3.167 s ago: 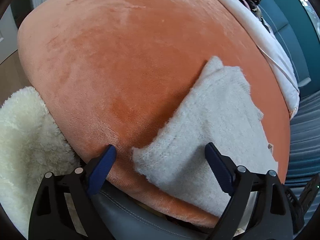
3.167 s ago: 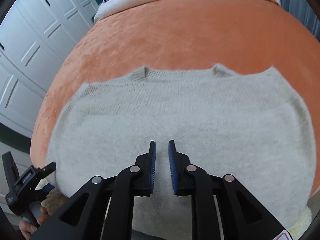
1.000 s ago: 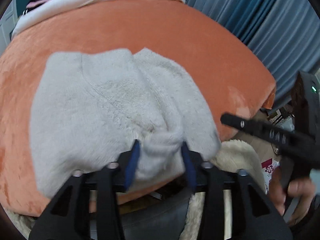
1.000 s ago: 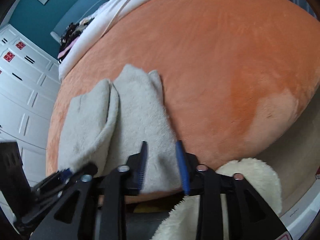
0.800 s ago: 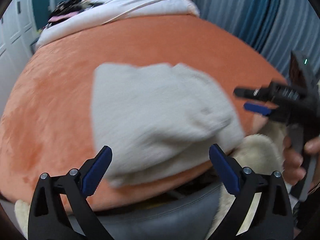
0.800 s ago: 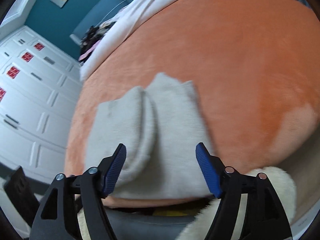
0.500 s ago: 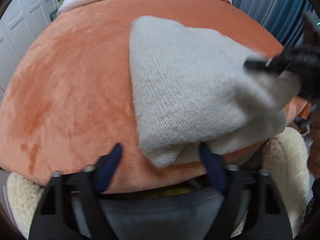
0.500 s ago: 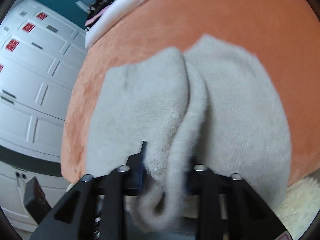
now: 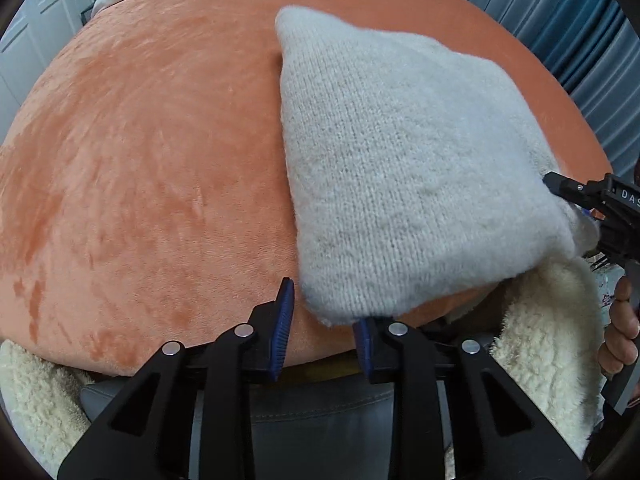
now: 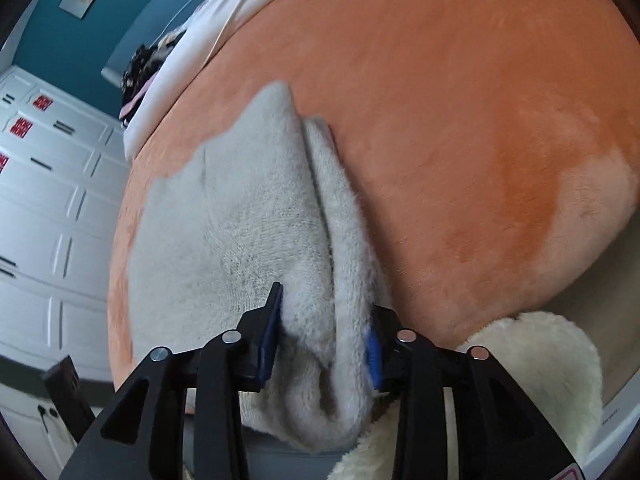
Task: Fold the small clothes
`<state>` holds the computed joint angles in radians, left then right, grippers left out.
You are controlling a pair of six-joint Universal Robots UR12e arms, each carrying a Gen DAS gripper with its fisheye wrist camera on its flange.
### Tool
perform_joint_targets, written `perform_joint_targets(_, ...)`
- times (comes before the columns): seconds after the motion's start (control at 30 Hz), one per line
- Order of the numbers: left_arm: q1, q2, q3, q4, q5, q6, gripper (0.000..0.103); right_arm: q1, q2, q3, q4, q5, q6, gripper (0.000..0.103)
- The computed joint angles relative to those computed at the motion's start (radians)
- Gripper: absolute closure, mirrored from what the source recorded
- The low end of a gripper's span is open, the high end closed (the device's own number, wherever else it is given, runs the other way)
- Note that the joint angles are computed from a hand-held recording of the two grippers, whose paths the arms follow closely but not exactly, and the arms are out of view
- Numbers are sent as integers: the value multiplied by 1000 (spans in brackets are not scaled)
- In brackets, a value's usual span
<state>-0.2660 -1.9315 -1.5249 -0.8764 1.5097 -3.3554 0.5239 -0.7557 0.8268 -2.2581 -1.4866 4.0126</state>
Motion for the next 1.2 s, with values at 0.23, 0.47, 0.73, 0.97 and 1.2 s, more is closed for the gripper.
perform_joint_targets(0.23, 10, 86, -66, 150, -53, -33, 66, 59, 14, -109, 18, -204, -175, 63)
perform_joint_targets(0.47, -11, 44, -3, 118, 32, -51, 48, 74, 95, -204, 308, -62, -346, 65)
perform_joint_targets(0.73, -17, -10, 42, -18, 100, -49, 42, 88, 59, -202, 155, -112, -287, 66)
perform_joint_targets(0.97, -27, -11, 48, -35, 141, -42, 40, 101, 232, -489, 425, -135, -391, 64)
perform_joint_targets(1.2, -22, -10, 48, -38, 131, -42, 40, 67, 150, -361, 229, -209, -233, 43)
